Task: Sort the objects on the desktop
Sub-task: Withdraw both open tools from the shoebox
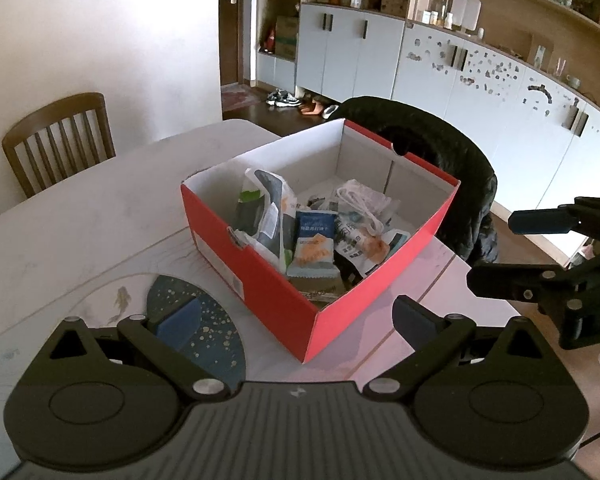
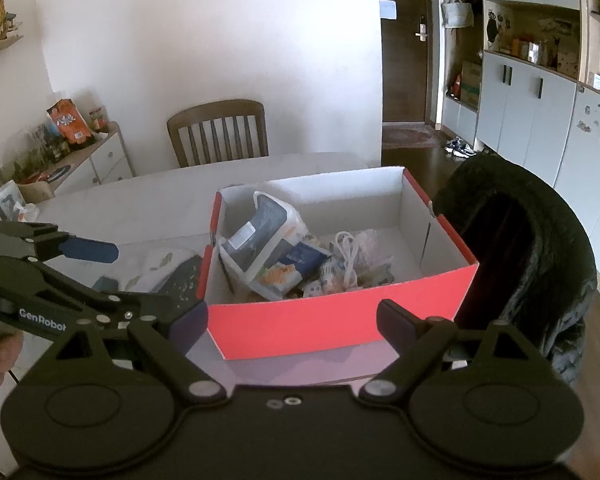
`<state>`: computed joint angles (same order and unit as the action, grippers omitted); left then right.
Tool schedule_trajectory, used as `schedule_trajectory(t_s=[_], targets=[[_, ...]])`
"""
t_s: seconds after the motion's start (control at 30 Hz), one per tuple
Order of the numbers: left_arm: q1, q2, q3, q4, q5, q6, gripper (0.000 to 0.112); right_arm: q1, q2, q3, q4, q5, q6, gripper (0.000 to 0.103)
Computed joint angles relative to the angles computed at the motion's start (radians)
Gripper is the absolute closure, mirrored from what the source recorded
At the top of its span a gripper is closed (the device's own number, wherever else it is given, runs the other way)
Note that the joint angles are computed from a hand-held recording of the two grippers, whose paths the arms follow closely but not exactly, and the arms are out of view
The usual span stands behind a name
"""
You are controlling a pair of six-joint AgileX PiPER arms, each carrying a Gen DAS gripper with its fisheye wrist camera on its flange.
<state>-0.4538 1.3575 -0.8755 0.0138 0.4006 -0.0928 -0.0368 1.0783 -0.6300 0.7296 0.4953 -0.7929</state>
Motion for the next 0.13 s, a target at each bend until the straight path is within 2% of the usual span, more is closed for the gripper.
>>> schedule_trajectory(t_s=[0.13], targets=[[0.004,-0.009,0.007,-0.004,-0.002,0.008,0.01,0.013,0.002,0.0,-0.017,-0.006,0.024,0.012]])
